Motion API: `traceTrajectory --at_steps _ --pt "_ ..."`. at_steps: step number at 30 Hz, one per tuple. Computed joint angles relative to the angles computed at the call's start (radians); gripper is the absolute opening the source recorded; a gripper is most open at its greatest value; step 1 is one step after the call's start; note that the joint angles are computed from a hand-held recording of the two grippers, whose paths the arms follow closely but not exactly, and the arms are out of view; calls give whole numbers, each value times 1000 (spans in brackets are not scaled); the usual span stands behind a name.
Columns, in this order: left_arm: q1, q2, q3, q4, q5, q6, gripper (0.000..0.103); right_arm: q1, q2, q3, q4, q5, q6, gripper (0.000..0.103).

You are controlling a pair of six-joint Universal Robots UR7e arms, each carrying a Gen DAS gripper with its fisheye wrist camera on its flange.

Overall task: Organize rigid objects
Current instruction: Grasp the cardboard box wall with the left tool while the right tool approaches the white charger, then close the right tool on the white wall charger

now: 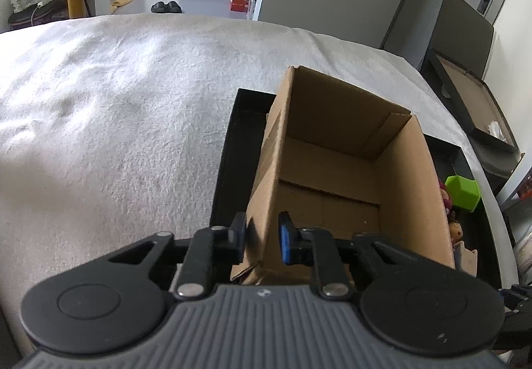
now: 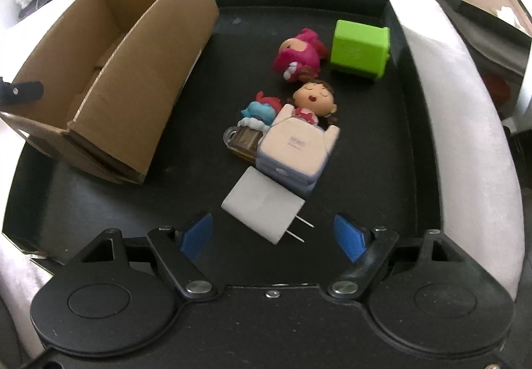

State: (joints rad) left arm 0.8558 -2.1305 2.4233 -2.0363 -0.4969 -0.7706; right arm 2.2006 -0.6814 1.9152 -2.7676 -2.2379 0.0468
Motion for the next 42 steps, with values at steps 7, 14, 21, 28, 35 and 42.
traceTrajectory --at_steps 7,14,21,28,35,42 --pt "-1 -17 10 -7 -2 15 13 -1 26 -3 -9 0 -8 65" --pt "-27 -53 19 35 -12 -3 13 4 -1 26 -23 13 13 35" --pt "-52 -91 23 90 -8 -21 13 -8 -35 55 -12 54 159 28" --pt "-54 -99 27 94 -14 -24 13 -20 -78 67 33 124 252 32" --pt "-31 -94 20 56 -40 18 14 1 -46 25 56 56 208 57" --pt "-9 -103 18 -2 -95 52 15 -2 -11 2 31 17 188 61"
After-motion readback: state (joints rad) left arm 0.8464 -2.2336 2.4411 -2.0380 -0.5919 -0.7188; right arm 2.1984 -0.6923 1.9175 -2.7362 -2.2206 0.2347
